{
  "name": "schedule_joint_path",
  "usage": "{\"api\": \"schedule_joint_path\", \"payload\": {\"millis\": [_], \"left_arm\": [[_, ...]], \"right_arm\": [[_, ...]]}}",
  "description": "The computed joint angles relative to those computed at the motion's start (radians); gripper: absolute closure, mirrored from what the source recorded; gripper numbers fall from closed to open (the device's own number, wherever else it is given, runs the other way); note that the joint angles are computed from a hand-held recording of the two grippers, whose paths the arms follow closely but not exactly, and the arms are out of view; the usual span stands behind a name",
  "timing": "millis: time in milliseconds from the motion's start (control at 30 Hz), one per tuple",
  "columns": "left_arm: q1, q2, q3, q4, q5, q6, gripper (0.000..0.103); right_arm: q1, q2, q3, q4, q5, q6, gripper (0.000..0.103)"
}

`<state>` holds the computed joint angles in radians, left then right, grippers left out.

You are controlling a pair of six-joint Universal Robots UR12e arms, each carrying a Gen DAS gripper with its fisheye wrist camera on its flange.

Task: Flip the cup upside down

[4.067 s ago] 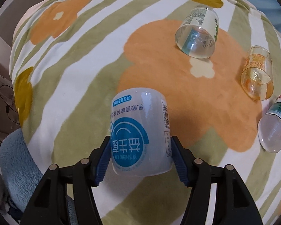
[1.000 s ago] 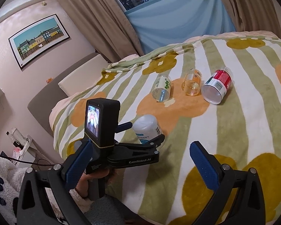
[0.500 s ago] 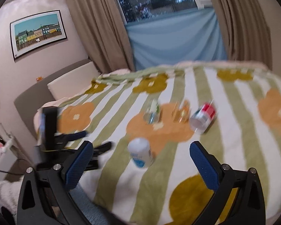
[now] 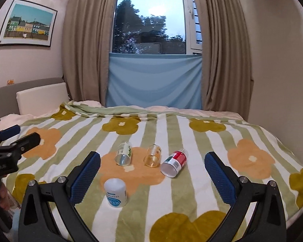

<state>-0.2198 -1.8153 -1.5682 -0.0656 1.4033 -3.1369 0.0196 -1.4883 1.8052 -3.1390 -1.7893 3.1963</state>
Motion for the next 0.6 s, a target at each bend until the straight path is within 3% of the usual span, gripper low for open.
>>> {"api": "schedule_joint_path", "payload": {"millis": [600], "left_arm": [[0.014, 0.044, -0.070, 0.074, -0.045, 0.012, 0.000]], "right_arm": [[0.041, -0.021, 0.021, -0.046, -0.118, 0.011, 0.000]]}}
